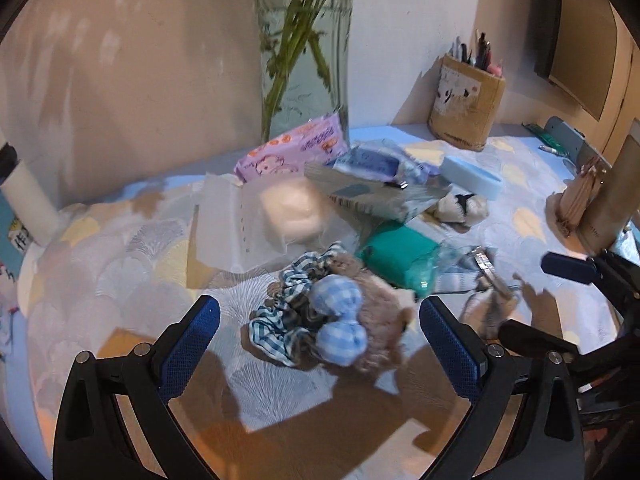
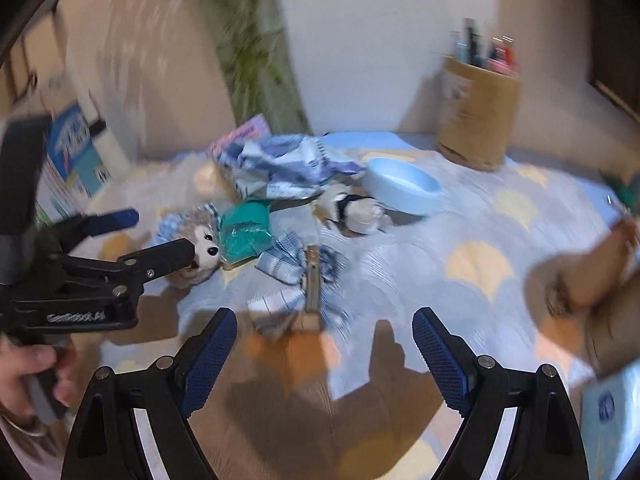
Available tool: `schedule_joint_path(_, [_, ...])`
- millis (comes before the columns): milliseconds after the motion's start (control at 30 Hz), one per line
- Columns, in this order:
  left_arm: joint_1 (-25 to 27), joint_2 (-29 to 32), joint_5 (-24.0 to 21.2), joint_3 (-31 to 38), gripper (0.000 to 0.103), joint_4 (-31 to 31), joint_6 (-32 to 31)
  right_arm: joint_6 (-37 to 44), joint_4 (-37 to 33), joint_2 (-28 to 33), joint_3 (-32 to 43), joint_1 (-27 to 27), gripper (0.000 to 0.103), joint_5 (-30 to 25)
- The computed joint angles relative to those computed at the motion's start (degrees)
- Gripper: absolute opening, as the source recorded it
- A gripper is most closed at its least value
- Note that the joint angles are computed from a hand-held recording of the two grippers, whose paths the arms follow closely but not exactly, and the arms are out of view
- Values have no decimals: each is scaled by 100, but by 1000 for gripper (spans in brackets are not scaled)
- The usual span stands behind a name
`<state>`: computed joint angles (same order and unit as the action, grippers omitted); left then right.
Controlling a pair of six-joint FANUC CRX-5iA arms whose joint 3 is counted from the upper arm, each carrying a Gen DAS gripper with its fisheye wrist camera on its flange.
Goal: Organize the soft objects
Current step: 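Return both tools to the bed above the scrunchie and checked cloth, then grasp the checked scrunchie and plush with the left tool while the right tool grasps the checked cloth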
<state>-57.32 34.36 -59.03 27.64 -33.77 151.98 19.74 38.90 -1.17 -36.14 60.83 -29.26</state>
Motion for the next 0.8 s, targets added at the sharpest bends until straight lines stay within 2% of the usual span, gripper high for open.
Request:
schedule_joint_path(100, [76,-103,456,-320,101,29,147,103,66,360,190,-70,89,37])
schedule_joint_path(200, [251,-252,1079,-725,103,293,239,460,-312,613,378,-162,90,191])
schedule_joint_path(267, [308,-316,1280,-871,103,360,319,124,132,640,238,-204,94,312])
schedule_joint_path(333, [297,-304,1268,-856,103,347,314,203,74,664,251,-214,103,386])
schedule_joint_path(367, [296,-280,1236,-822,103,356,273,440,-160,696,312,-224,103,428])
schedule_joint_path(500, [261,-140,973,-608,103,394,26,417,-33,819,430,-126,103,122])
schedule_joint_path(600, [212,13,671,-360,103,383,-117,411,-40,834,444,-131,103,126])
schedule_joint_path(800, [215,40,670,-328,103,399,-121,408,-22,852,463,-121,103,75])
